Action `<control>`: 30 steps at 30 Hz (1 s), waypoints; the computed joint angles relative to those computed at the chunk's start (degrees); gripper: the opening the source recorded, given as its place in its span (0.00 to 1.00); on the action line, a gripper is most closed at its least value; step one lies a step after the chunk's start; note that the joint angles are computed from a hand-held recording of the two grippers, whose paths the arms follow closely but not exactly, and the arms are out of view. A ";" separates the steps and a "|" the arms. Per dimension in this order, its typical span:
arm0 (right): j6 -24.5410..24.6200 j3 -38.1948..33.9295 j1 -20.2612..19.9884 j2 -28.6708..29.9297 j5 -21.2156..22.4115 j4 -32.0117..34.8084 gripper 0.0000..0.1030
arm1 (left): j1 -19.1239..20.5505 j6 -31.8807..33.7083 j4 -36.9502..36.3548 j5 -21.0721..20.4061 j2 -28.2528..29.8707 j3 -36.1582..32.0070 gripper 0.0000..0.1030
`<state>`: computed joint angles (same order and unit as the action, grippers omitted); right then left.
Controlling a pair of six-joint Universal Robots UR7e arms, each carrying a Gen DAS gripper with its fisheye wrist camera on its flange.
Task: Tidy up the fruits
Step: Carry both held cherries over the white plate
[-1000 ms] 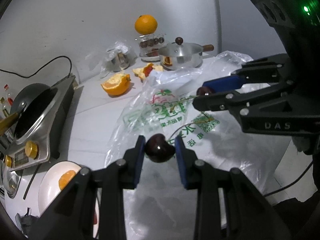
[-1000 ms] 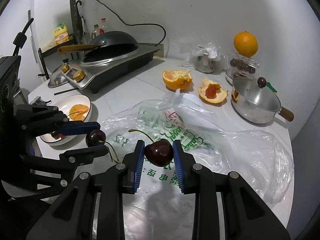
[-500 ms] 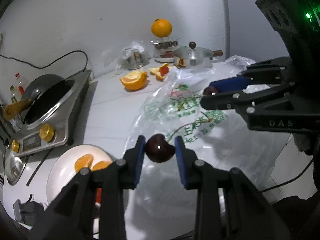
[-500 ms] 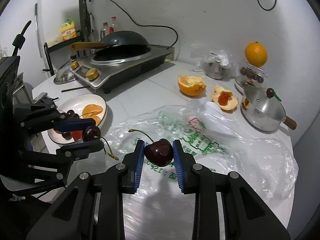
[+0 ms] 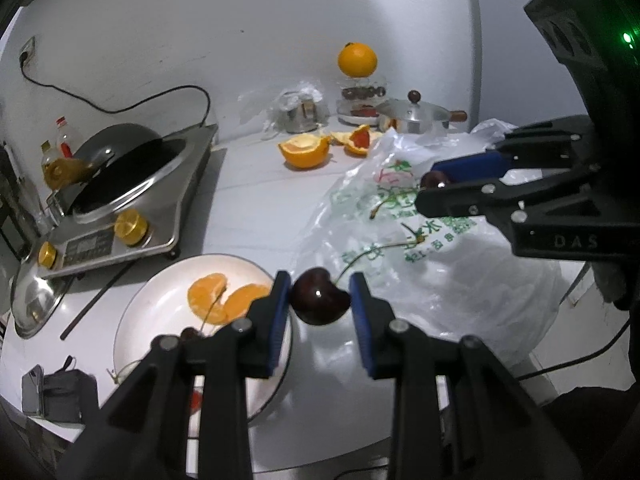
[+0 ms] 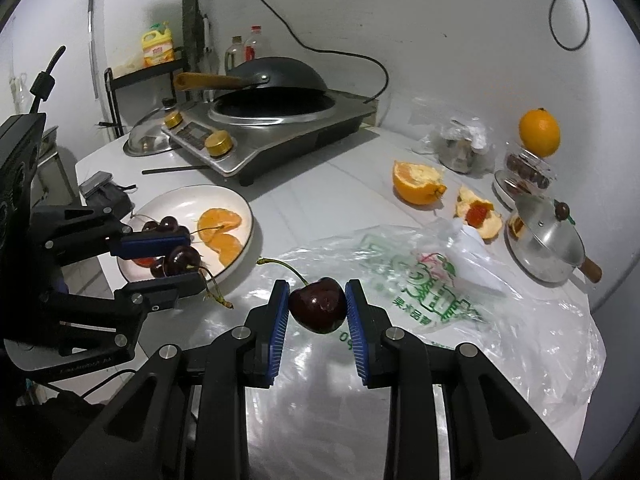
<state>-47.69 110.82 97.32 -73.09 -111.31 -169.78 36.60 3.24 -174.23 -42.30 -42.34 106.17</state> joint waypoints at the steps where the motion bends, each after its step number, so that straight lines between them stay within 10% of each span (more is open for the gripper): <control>1: -0.02 -0.04 0.38 0.32 -0.37 -0.06 0.30 | 0.07 -0.10 -0.28 0.00 -0.31 0.39 0.30; 30: -0.32 -3.44 6.48 8.97 -4.72 1.78 0.30 | 4.38 -2.32 -6.52 3.50 -9.01 9.62 0.30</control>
<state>-48.01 107.38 103.80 -64.12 -116.03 -168.01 40.98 0.91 -180.75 -38.80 -51.35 115.79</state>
